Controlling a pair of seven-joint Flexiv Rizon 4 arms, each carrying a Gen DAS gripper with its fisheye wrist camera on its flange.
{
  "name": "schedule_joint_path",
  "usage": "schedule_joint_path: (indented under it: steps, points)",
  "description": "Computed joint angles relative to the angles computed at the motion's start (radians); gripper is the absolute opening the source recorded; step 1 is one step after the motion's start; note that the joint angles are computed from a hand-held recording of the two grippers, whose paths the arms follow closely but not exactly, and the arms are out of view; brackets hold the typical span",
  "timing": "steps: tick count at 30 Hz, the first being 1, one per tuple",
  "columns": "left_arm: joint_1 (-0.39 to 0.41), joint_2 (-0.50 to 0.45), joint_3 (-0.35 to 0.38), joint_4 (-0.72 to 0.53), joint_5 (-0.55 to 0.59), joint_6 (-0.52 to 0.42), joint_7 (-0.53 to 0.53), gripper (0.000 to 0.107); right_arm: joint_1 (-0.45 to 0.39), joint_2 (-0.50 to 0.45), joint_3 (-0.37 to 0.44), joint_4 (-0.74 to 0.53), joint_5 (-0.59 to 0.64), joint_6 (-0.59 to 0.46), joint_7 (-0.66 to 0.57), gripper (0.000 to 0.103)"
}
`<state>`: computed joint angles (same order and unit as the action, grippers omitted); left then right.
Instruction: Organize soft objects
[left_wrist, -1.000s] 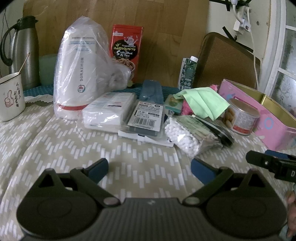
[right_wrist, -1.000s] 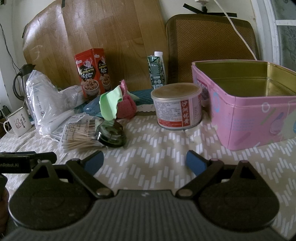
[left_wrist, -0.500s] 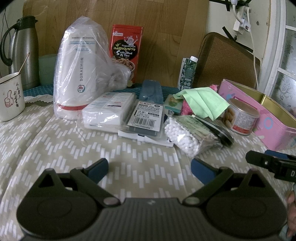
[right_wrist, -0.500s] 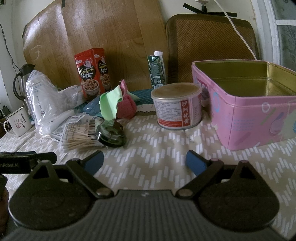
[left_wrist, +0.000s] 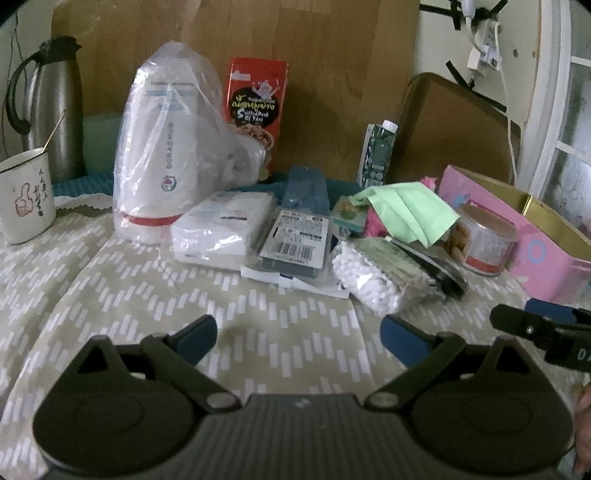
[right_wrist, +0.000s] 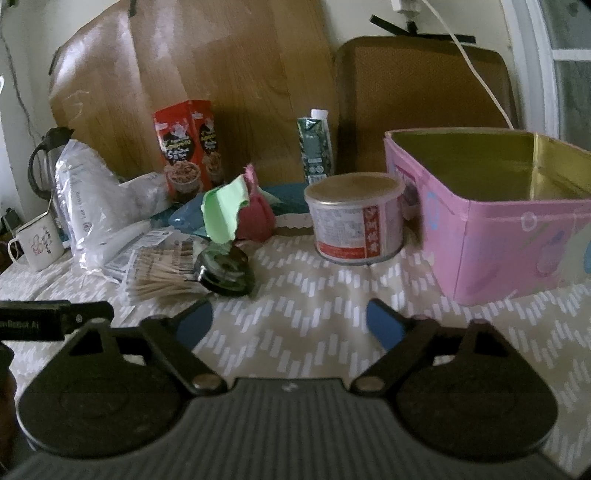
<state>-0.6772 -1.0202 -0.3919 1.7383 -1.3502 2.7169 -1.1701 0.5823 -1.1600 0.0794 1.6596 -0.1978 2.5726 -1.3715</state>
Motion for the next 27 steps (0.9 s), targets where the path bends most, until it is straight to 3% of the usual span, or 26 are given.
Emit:
schedule_joint_path:
  steps: [5,16,22,24,25,27]
  points:
    - [0.004,0.004,0.000,0.010,0.003,0.002,-0.029,0.092,-0.001,0.001,-0.008,0.008,-0.076,0.045,-0.033,0.073]
    - [0.026,0.039,0.037,0.127,0.090,-0.013,-0.296,0.094,0.053,0.025,-0.047,-0.037,-0.201,-0.016,-0.239,0.073]
    - [0.013,0.040,0.055,0.126,0.089,-0.022,-0.306,0.095,0.100,0.014,-0.062,-0.076,-0.195,-0.092,-0.396,0.071]
    - [0.013,0.041,0.058,0.130,0.094,-0.023,-0.314,0.095,0.111,0.006,-0.062,-0.089,-0.175,-0.108,-0.436,0.062]
    - [0.013,0.042,0.060,0.133,0.096,-0.023,-0.318,0.095,0.126,0.000,-0.069,-0.095,-0.137,-0.103,-0.469,0.051]
    - [0.012,0.042,0.062,0.134,0.097,-0.024,-0.319,0.095,0.124,0.000,-0.062,-0.088,-0.122,-0.086,-0.501,0.047]
